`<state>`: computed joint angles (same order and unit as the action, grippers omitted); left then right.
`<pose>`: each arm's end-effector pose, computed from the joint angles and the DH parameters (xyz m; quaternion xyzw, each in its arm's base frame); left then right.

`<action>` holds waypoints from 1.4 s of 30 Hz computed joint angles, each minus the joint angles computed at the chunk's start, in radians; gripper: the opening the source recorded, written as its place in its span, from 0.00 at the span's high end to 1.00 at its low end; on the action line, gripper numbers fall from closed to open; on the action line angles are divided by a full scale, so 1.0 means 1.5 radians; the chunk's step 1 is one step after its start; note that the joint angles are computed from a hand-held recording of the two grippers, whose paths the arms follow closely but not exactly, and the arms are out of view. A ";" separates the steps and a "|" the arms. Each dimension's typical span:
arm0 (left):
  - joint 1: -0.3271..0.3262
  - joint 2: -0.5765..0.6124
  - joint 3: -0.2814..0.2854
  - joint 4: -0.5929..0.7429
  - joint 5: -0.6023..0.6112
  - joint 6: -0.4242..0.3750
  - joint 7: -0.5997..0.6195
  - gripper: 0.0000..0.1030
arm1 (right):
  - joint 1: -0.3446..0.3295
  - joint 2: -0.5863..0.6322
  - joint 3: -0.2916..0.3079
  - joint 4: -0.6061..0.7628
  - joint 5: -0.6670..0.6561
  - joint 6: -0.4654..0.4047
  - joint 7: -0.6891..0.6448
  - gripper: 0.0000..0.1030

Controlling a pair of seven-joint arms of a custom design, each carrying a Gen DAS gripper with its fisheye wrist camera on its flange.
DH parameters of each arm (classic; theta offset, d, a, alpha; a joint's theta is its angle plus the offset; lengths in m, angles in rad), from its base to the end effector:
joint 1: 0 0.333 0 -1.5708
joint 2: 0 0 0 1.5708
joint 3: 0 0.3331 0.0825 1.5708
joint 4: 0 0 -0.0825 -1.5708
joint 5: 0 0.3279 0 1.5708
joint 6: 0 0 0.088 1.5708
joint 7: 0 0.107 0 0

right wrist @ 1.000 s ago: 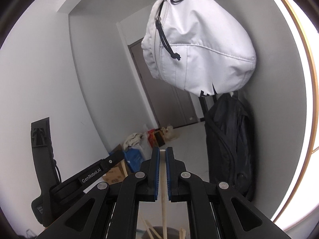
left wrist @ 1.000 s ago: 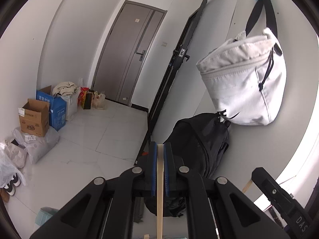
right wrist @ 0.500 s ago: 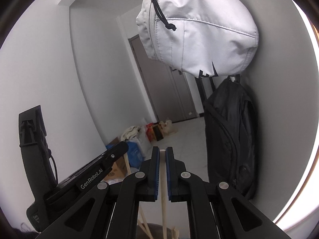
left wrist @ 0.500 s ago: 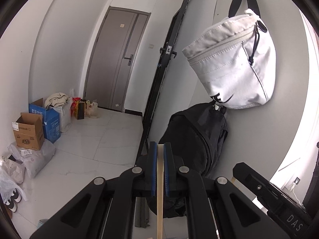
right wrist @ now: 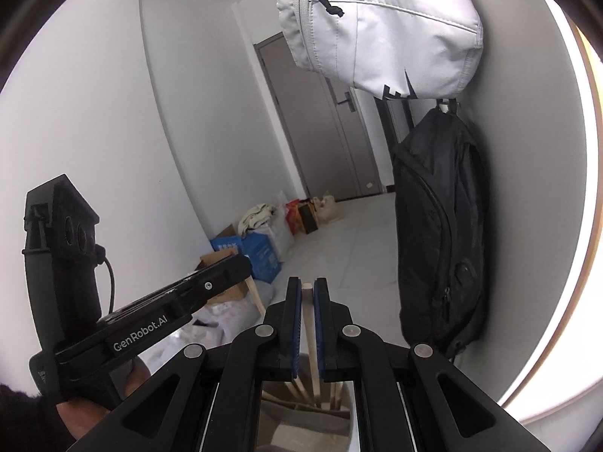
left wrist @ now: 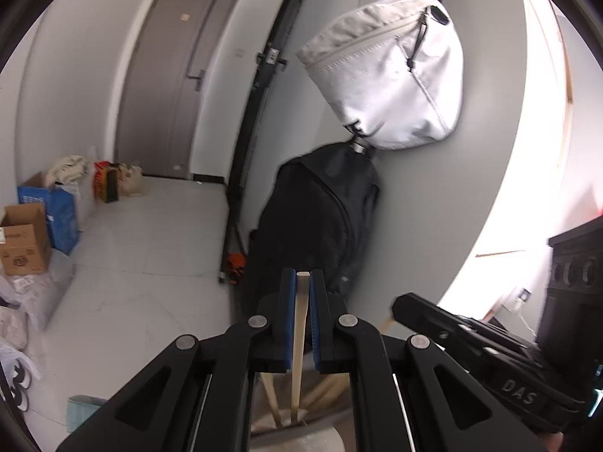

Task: Organize utensils
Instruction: 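Lower the chopstick into the holder and open the right gripper, then move the open right gripper back over the chopstick pile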

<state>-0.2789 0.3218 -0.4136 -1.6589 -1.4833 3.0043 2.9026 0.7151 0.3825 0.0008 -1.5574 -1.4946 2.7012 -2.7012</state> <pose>0.5482 -0.3116 0.5317 -0.4107 0.7158 -0.5558 0.0999 0.4778 0.4604 0.5238 -0.5522 0.6111 -0.2675 0.5000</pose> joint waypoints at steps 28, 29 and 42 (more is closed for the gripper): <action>-0.040 -0.223 0.069 -0.246 0.153 -0.044 -0.262 0.27 | -0.012 -0.166 0.129 -0.216 -0.083 -0.069 0.309 0.30; -0.045 -0.230 0.073 -0.255 0.151 -0.038 -0.255 0.27 | -0.010 -0.169 0.133 -0.217 -0.070 -0.077 0.294 0.21; -0.132 -0.296 0.108 -0.346 0.064 0.123 -0.208 0.25 | 0.050 -0.165 0.167 -0.212 -0.040 -0.196 0.225 0.08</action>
